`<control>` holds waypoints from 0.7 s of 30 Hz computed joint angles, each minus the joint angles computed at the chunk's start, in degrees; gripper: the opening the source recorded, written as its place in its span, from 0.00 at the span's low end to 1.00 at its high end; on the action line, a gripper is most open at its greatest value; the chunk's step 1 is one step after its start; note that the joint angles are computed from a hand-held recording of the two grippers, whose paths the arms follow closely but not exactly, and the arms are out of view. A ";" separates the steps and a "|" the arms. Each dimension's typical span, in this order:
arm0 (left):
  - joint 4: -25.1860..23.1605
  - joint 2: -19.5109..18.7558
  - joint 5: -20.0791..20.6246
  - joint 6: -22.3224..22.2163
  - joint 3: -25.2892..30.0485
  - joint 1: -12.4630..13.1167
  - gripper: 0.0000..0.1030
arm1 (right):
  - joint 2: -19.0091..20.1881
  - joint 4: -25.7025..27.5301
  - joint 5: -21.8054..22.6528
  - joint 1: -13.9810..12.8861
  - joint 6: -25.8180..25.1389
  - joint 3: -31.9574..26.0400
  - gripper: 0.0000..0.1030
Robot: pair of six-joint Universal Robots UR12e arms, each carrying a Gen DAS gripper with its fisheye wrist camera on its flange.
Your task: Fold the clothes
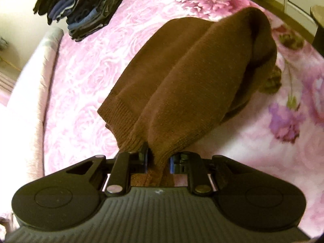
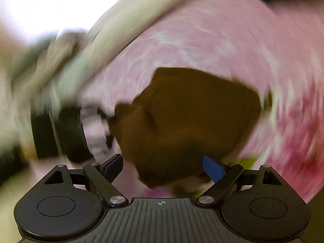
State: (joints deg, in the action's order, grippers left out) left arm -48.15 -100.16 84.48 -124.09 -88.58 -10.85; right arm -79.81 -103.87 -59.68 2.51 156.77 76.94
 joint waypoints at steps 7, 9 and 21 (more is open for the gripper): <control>-6.73 -1.09 -2.95 -2.22 3.65 0.93 0.15 | -4.93 -13.84 -14.74 7.30 -40.87 9.73 0.86; -7.35 -0.87 -3.18 -2.25 3.66 1.09 0.15 | -5.42 -20.22 -17.64 9.10 -47.52 12.94 0.86; -1.70 1.45 -0.49 2.76 -0.36 -0.52 0.19 | -3.22 -17.17 -19.25 8.60 -46.65 10.19 0.33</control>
State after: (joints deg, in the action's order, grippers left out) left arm -49.85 -98.71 83.99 -121.34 -88.95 -11.37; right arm -83.03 -121.04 -78.93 11.10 110.13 87.13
